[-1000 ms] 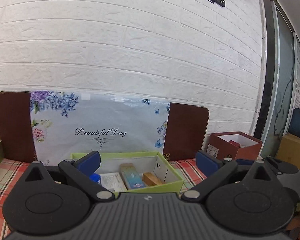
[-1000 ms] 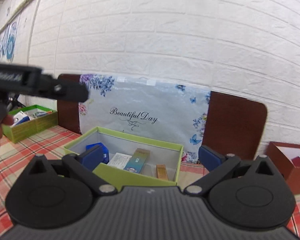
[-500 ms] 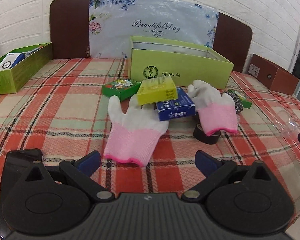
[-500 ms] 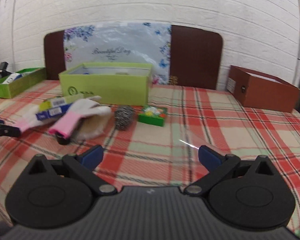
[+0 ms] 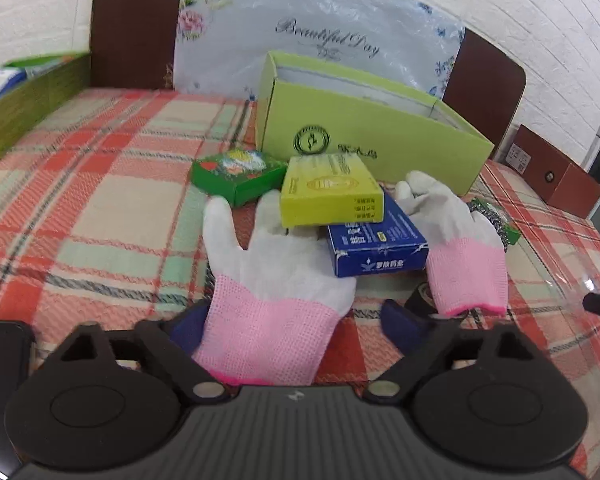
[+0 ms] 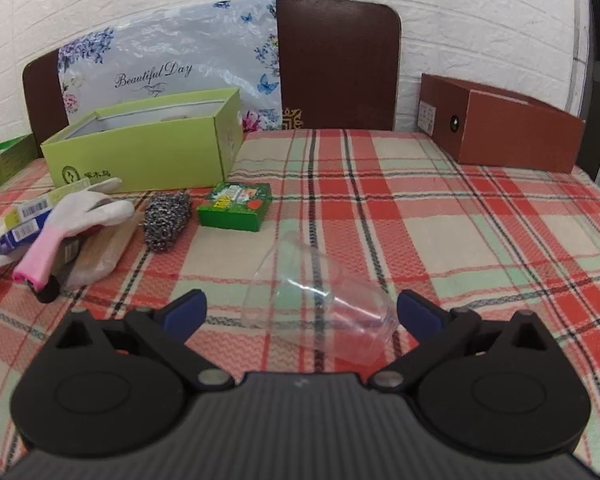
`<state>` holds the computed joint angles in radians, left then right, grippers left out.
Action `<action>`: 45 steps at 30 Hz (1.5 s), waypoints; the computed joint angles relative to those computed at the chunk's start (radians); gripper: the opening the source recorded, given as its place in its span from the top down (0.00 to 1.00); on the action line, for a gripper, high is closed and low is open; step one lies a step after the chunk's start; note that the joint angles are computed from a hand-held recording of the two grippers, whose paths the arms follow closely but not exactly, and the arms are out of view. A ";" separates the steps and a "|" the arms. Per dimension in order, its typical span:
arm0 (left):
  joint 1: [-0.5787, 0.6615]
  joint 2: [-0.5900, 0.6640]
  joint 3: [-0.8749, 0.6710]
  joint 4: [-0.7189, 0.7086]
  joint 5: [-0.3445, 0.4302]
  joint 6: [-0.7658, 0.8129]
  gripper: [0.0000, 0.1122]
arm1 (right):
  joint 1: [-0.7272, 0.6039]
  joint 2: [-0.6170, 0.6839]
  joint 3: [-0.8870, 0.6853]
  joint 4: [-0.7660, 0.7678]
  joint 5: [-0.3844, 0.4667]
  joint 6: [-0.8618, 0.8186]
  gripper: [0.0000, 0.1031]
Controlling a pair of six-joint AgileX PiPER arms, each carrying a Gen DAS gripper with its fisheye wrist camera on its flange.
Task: Organize objects
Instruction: 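Move the left gripper to the pink-white glove while the right approaches the clear cup, then grasp the pink-white glove with the left gripper while the right grasps the clear cup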
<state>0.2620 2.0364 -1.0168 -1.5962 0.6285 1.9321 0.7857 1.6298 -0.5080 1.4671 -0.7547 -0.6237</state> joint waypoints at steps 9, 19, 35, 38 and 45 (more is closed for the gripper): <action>0.041 -0.033 0.015 0.144 0.052 -0.096 0.93 | 0.077 -0.047 -0.016 -0.164 0.034 0.072 0.00; 0.135 -0.157 0.161 0.165 0.151 -0.027 0.57 | -0.246 -0.004 -0.067 -0.585 0.387 0.252 0.00; 0.001 -0.097 0.147 -0.007 -0.020 0.120 0.46 | 0.060 0.103 -0.194 -0.079 0.180 -0.217 0.12; 0.009 -0.095 0.119 0.090 -0.002 0.070 0.49 | 0.067 0.117 -0.221 -0.018 0.198 -0.326 0.18; 0.006 -0.072 0.089 0.120 0.013 0.035 0.53 | 0.122 0.047 -0.162 0.066 0.193 -0.421 0.18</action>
